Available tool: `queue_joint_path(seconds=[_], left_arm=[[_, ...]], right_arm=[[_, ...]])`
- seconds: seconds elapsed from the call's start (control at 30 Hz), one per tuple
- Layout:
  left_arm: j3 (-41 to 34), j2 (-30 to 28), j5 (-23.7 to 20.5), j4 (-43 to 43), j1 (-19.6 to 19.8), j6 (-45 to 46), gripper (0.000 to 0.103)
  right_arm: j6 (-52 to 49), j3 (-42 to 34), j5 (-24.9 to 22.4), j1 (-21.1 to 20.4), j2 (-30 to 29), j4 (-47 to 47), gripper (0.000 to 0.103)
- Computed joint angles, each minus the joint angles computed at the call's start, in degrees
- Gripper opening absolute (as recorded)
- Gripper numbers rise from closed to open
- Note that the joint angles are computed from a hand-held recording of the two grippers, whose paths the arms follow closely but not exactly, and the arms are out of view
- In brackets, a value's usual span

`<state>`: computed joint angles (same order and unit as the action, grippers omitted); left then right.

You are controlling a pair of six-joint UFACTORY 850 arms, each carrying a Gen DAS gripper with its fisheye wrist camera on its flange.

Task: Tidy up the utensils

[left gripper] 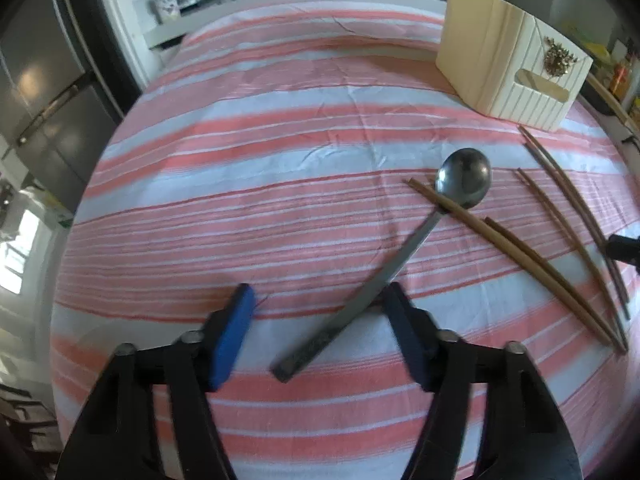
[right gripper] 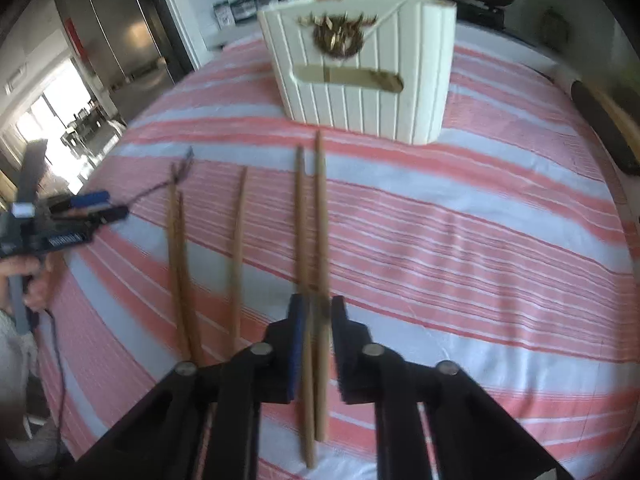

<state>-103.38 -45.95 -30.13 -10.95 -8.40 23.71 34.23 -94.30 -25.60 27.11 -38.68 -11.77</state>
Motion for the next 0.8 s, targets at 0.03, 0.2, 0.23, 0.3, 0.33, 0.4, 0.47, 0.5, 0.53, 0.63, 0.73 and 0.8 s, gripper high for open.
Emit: queue_joint_path(seconds=[0.03,0.2,0.23,0.3,0.33,0.4,0.47,0.5,0.53,0.63,0.73,0.8], left_arm=[[-0.23,-0.03,-0.32,-0.78,-0.09,1.41,0.037],[3.58,2.09,5.39,10.26,-2.23,-7.02,0.004],[3.98,2.28,5.95,12.29,-2.32,-10.58,0.004],[4.86,2.72,7.00,14.18,-1.95,-17.74,0.004],[5.26,2.95,7.30,15.48,-1.75,-21.40,0.004],[6.62,3.72,8.05,17.66,-1.03,-29.07,0.004],[8.32,4.76,8.73,18.21,-0.09,-34.37,0.004],[8.86,5.11,8.82,18.94,0.20,-36.65,0.004],[9.45,5.48,8.89,19.53,0.53,-38.53,0.003],[10.98,6.46,9.10,14.61,1.80,-36.65,0.003],[10.76,6.56,8.17,9.21,2.29,-31.06,0.004],[10.60,6.49,7.84,4.82,2.55,-25.76,0.005]], right_arm=[[0.71,0.29,0.23,-0.04,0.17,-0.23,0.008],[9.29,2.48,0.61,-0.07,1.24,-6.40,0.006],[13.28,2.89,-0.10,0.20,1.50,-10.14,0.006],[18.38,3.88,-1.06,0.48,2.05,-15.07,0.006],[20.73,4.83,-1.14,0.55,2.60,-17.03,0.006],[24.63,7.05,-1.17,0.55,4.03,-20.21,0.007],[29.35,9.03,-1.87,0.81,5.26,-24.25,0.006],[30.87,9.88,-2.03,0.83,5.80,-25.57,0.006],[32.47,10.66,-2.33,0.89,6.29,-26.92,0.006],[36.78,12.99,-3.60,1.04,7.77,-30.95,0.006],[38.54,14.18,-4.37,1.19,8.47,-32.78,0.007],[37.89,14.14,-4.14,1.14,8.52,-32.28,0.007]])
